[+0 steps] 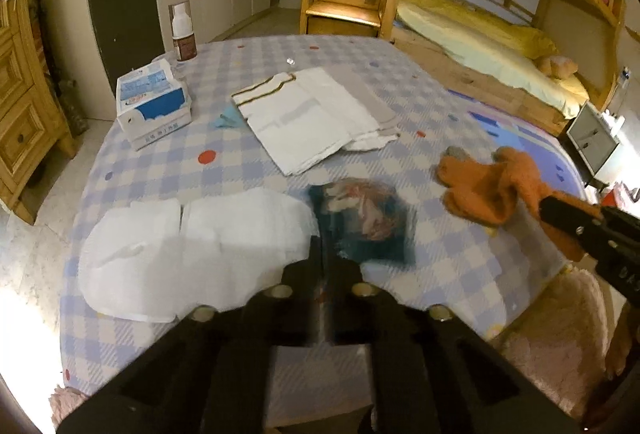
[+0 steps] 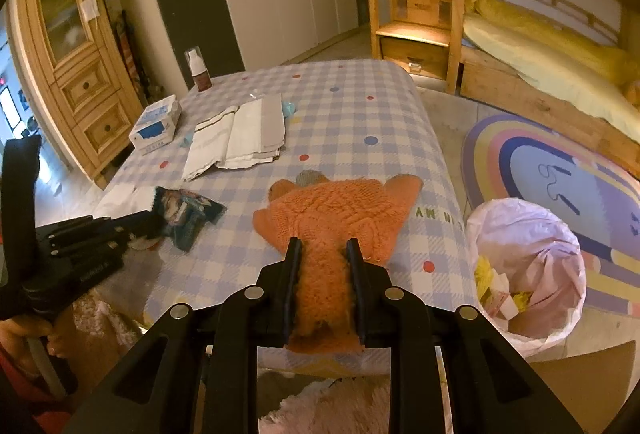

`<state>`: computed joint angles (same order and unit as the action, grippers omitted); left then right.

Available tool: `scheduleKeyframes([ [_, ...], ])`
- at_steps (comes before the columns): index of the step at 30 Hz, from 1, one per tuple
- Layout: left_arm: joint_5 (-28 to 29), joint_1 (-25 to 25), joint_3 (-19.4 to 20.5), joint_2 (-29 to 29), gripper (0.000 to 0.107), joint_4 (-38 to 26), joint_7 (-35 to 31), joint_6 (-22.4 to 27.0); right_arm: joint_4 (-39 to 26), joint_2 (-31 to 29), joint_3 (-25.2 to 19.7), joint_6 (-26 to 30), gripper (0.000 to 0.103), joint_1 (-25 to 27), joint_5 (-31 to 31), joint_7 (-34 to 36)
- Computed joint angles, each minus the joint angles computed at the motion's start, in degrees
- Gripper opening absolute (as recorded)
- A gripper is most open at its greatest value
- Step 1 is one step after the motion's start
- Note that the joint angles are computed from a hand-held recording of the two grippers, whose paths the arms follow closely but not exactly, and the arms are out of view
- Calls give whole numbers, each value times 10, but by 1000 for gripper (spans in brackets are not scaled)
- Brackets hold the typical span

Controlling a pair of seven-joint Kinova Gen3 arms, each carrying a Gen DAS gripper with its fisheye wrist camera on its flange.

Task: Collect trash
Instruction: 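Grasp the dark green snack packet with the left gripper while the right gripper holds the glove, then carry the glove and packet over the bin and open both grippers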

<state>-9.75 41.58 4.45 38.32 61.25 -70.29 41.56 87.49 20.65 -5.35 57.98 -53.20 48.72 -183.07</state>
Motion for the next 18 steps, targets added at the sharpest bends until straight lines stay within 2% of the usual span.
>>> scheduleKeyframes([
  [7,13,-7,11,-42,0,41,-5,-62,18,-23,0,16,24,-15,40,-48],
  [11,16,-3,21,-55,0,42,-16,-86,34,-48,-12,44,24,-21,76,-88],
  [18,22,13,40,-34,0,-8,-68,-79,56,-86,-47,134,23,-23,119,-141],
])
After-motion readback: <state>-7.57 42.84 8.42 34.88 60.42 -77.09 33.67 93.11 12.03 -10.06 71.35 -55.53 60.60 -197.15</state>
